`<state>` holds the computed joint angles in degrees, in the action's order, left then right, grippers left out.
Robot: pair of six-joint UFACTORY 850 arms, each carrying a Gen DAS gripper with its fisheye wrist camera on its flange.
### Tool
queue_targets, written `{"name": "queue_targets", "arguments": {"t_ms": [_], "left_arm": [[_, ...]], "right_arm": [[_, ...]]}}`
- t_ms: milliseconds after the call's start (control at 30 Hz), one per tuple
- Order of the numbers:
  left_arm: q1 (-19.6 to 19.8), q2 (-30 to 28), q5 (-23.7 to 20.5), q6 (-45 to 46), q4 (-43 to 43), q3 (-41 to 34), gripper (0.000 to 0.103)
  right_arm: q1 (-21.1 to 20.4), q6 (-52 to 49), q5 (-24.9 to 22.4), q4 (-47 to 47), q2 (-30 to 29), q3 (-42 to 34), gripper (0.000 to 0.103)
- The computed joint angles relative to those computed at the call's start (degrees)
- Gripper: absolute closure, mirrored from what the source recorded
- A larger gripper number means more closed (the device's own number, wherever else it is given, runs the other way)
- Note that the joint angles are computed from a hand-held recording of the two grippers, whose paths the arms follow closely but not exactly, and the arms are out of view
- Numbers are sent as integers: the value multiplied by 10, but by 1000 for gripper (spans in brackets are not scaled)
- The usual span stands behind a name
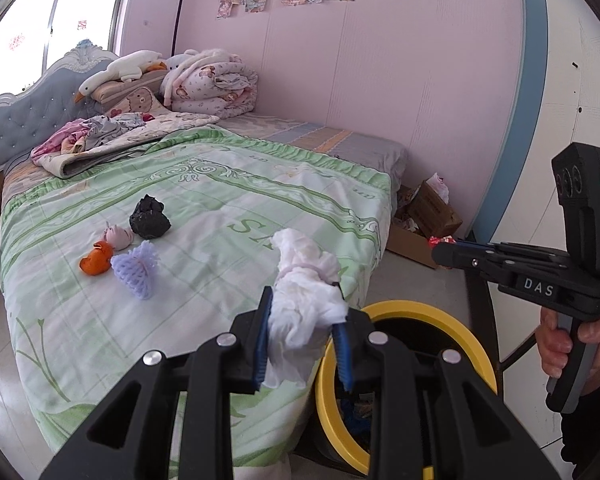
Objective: Collect trash
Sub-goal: 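Carry the red wrapper and tissue to the bin and open both tools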
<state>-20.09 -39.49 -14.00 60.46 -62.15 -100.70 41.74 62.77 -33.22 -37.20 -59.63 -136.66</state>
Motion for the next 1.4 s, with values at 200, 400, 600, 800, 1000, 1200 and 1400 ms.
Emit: {"name": "queue_targets", "arguments": {"t_ms": [200, 400, 600, 800, 1000, 1200, 1400], "left_arm": [[-10, -9, -19, -47, 48, -4, 78], [-21, -24, -43, -91, 100, -13, 78], [-33, -47, -71, -142, 147, -32, 78], [-39, -70, -106, -200, 201, -58, 77], [-37, -74, -131, -181, 176, -60, 77], [-39, -69, -129, -160, 162, -53, 74], [-36, -59, -128, -127, 132, -40, 64]], "right_arm": [[-3, 49, 21, -26, 41, 79, 93], [-8, 99, 40, -38, 73, 143, 93], [-18, 108, 66, -1, 93, 198, 93], [-24, 138, 94, -5, 110, 238, 92], [-27, 129, 104, 20, 112, 245, 91], [-29, 141, 107, 17, 115, 250, 74], [-29, 159, 98, 4, 116, 247, 66]]}}
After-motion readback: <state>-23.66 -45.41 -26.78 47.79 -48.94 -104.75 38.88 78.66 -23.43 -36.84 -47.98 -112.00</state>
